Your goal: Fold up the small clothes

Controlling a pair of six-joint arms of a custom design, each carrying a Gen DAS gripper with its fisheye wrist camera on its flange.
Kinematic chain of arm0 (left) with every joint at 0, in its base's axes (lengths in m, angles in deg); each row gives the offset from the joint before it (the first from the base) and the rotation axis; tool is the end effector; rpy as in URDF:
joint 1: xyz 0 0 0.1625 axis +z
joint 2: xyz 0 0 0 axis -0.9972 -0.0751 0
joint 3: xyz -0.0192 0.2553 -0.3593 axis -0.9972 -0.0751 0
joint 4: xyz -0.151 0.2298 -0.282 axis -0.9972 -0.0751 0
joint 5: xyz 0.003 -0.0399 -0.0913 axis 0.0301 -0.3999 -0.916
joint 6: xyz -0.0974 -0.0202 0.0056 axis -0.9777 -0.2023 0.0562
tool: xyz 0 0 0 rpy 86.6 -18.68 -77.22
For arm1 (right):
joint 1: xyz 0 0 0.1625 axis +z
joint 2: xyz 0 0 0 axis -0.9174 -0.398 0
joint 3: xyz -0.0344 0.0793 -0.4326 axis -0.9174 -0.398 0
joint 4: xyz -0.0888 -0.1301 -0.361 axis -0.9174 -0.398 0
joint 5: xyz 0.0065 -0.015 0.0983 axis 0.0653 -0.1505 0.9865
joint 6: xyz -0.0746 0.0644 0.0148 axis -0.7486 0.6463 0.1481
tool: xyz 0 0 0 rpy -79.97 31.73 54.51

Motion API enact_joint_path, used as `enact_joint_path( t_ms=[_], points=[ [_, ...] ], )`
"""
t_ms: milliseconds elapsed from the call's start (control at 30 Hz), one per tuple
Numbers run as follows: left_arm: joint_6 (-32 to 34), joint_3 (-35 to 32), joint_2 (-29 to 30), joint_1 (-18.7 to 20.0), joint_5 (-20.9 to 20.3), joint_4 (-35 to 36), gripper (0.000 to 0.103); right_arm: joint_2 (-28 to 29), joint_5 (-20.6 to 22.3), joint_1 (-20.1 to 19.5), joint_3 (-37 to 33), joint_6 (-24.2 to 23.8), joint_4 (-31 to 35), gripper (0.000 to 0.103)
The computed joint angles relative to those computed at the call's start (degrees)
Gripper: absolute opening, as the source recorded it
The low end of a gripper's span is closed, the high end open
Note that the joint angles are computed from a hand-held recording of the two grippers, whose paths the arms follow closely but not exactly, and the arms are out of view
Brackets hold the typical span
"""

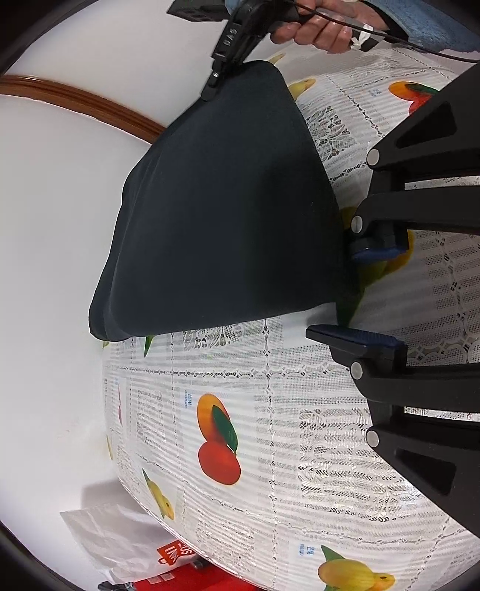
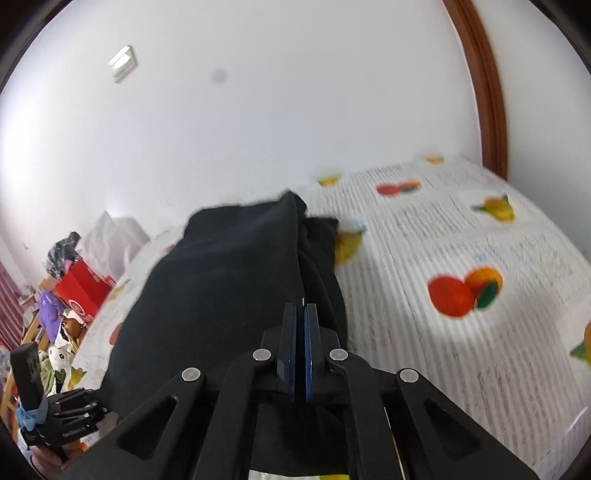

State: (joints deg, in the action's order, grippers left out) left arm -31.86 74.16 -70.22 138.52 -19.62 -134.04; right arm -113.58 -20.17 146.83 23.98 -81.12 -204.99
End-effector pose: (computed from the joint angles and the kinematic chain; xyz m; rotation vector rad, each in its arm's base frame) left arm -0.2791 -0.7347 -0.0322 -0.1818 2.2093 -1.0569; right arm -0.0049 -0.8721 0.3018 0.8941 -2.6873 0.8297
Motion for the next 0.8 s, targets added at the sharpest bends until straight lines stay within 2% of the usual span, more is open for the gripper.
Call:
enact_joint_path(
  t_ms=[167,367,467,567,667,800],
  points=[
    [0.57,0.02,0.11,0.12,0.17,-0.40,0.028,0.27,0.05,-0.18,-0.43,2.07,0.59,0.003],
    [-0.02,-0.71,0.30,0.13,0.73,1.49,0.028,1.47,-3.37,0.73,-2.67,3.85,1.33,0.009],
    [0.07,-0.73,0.32,0.15,0.73,1.38,0.029,3.17,-5.13,1.43,-5.42,3.26,1.91,0.002],
    [0.05,-0.78,0.34,0.15,0.79,1.50,0.029,2.98,-6.49,1.48,-4.69,2.44,-2.22,0.000],
    [-0.16,-0.94,0.38,0.14,0.88,1.99,0.029,2.43,-7.03,0.97,-5.38,3.58,0.33,0.000],
    [-1.00,-1.38,0.35,0.15,0.90,3.51,0.029,-0.63,-6.49,0.48,-1.28,2.99,-0.40,0.005]
  ],
)
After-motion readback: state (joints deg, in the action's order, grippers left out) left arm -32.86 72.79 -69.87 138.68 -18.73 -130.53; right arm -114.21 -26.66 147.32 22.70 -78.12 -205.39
